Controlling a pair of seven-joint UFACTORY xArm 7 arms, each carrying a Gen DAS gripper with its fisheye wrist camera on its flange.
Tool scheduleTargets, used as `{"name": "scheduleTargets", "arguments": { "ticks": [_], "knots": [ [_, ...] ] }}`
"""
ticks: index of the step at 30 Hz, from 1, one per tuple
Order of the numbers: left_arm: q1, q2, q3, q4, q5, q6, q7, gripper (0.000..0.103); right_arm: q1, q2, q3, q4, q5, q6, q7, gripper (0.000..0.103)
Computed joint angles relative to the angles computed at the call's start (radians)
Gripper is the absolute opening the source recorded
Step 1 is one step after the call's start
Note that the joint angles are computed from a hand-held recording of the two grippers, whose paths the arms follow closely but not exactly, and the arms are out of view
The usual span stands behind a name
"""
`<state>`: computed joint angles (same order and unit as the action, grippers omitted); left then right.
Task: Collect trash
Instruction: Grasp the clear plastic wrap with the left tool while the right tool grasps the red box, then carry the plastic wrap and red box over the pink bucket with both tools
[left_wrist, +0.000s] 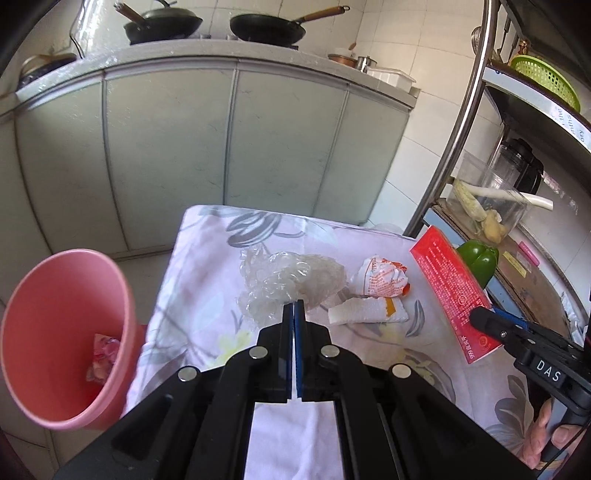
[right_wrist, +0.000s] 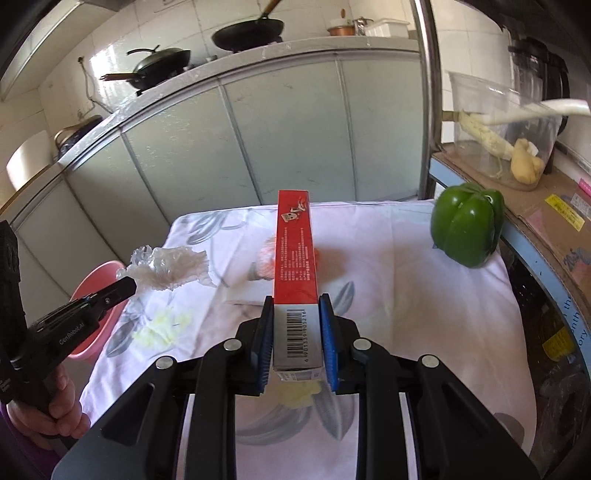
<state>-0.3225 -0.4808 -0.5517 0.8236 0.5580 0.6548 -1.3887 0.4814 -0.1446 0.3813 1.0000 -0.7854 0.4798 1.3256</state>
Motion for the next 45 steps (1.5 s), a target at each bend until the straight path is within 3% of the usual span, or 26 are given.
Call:
{"name": "scheduleTargets", "arguments": {
  "ticks": [16, 24, 35, 45],
  "knots": [
    [-0.02, -0.273, -0.038, -0.07, -0.116, 0.194, 0.018, 0.0, 0.1, 0.085, 0.025, 0.106, -0.074, 0.01, 0.01, 0.024],
    [-0.008, -0.402, -0.031, -0.134, -0.189, 0.258, 0.051, 0.0, 0.2, 0.2, -0.025, 0.228, -0.091, 0.031, -0.04, 0.024],
    [0.015, -0.522, -0.013, -0.216, -0.253, 0.335, 0.081, 0.0, 0.328, 0.41, -0.113, 0.468, 0.033, 0.004, -0.267, 0.024],
    [0.03, -0.602, 0.018, -0.289, -0.286, 0.397, 0.095, 0.0, 0.447, 0.621, -0.165, 0.754, 0.162, 0.047, -0.512, 0.024]
  ]
}}
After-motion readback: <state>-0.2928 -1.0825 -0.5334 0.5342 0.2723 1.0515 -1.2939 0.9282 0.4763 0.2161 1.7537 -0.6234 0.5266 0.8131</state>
